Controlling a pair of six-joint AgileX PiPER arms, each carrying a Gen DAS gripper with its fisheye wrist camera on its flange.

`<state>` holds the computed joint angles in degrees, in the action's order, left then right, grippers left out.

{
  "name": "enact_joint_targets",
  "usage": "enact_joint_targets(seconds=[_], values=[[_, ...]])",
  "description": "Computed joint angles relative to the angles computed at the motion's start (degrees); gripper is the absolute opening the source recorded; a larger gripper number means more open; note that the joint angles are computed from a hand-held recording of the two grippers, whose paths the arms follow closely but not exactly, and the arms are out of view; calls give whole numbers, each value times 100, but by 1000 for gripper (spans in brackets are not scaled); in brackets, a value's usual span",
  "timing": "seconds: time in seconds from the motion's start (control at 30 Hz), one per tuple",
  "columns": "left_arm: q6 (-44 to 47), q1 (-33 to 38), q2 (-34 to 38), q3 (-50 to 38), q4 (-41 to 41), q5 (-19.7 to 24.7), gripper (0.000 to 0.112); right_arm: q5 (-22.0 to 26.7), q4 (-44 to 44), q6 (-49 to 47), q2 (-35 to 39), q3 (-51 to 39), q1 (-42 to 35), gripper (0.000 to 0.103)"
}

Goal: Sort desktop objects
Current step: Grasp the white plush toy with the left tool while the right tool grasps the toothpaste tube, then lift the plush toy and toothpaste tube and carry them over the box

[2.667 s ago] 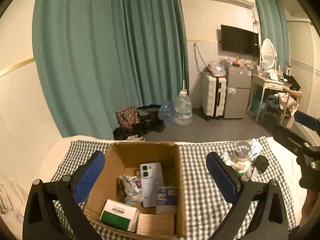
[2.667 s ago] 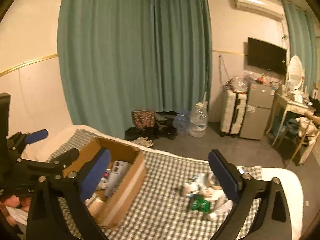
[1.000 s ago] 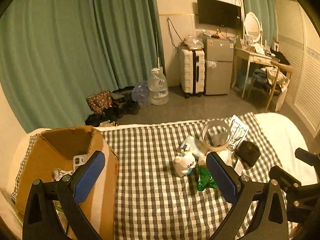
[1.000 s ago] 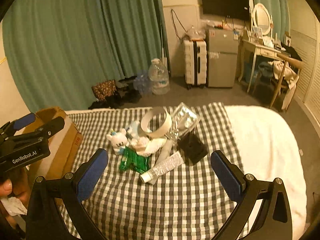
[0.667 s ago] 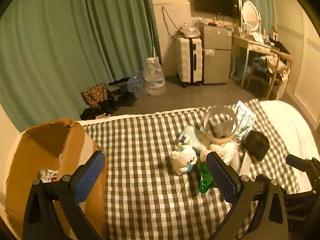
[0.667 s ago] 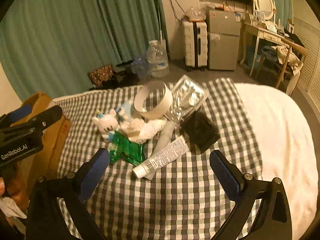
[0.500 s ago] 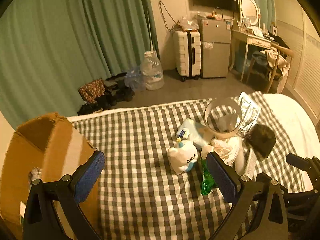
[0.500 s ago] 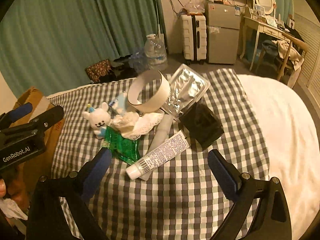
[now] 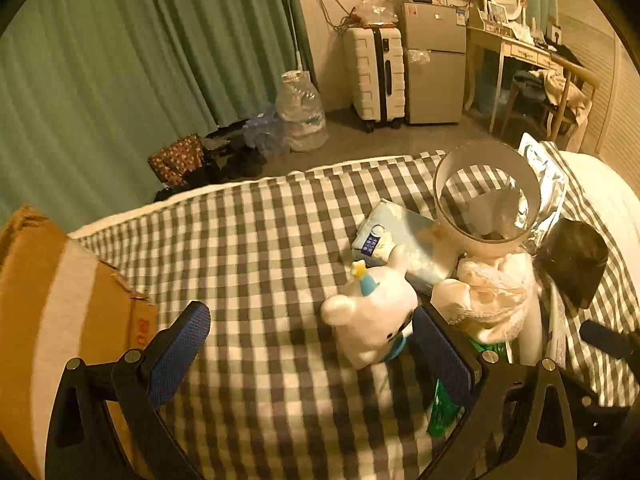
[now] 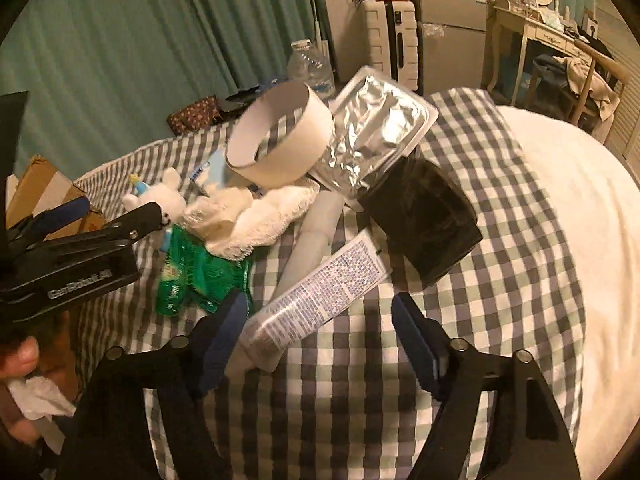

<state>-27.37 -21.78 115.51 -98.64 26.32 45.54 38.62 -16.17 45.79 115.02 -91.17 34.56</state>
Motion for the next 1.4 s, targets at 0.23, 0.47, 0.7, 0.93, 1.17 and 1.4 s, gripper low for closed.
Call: enact_joint_targets(seconds=[0.23,0.47,0.7,0.93,1.17,1.4], values=[[25,12,245,-183,-156,-29,92,-142,258,-335,27,172,-117,54],[624,143,128,-33,-963,-274,55,27,-195,160,-203,469,-43,52],[930,139,-12,36,-1342,-132,41,427,-664,510,-120,488,78,32],[883,199,-419,473,-1472,-180,41,520,-744,416,-118,458,155,27],[765,188,-954,849,-1352,-218,41,628,-939,659,-320,557,292,27],[768,182,-1536,1160,-1294,-248,42,798,-1452,1389,-617,567,634,27]])
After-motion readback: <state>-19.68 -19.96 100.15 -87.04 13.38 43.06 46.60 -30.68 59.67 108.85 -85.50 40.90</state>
